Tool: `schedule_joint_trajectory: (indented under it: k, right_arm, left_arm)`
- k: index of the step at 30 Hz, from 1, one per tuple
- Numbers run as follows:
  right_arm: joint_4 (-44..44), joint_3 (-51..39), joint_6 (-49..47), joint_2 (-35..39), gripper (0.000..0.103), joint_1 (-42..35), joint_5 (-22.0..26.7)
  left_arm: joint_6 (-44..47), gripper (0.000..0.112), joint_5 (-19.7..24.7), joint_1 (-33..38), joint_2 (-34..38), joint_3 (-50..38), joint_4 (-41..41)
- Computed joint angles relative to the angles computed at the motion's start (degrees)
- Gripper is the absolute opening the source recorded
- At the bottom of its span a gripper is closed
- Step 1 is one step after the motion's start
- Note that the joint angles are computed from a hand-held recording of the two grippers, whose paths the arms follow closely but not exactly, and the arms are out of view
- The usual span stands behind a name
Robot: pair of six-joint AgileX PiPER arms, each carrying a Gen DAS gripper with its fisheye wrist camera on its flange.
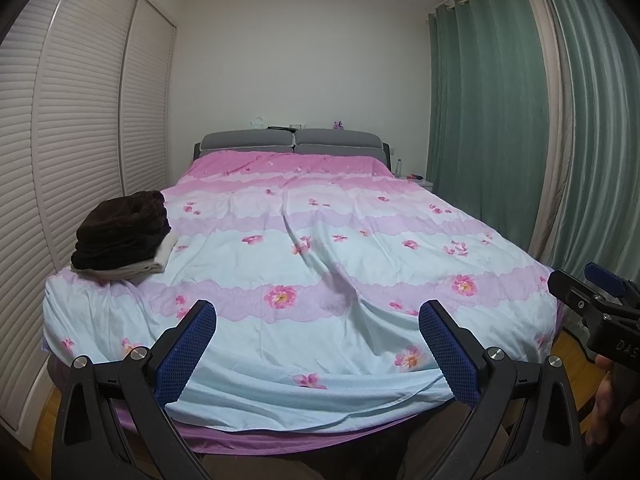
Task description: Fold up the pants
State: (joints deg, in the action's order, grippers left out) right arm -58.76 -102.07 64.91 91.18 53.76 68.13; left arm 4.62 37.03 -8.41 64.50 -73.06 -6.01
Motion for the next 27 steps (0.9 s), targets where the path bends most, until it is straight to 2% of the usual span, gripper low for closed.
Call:
schedule_joint_trajectory:
  k: [12, 18, 27]
  right_arm:
    - [-0.2, -0.5, 0.0, 0.4, 0.102, -0.1, 0.0]
    - [-0.2, -0.6, 0.1, 0.5, 0.102, -0.1, -0.1]
    - [0.2, -2.0, -0.6, 1.3, 0.102, 0.0, 0.2]
  left_arm:
    - [-3.8, 0.103, 0.8, -1.5, -0.4, -0.4, 4.7]
    - [-12.4, 0.103, 0.0, -5.3, -1.2, 0.6, 16.1]
    - [-4.9, 0.103, 0.6, -2.9, -1.1, 0.6, 6.6]
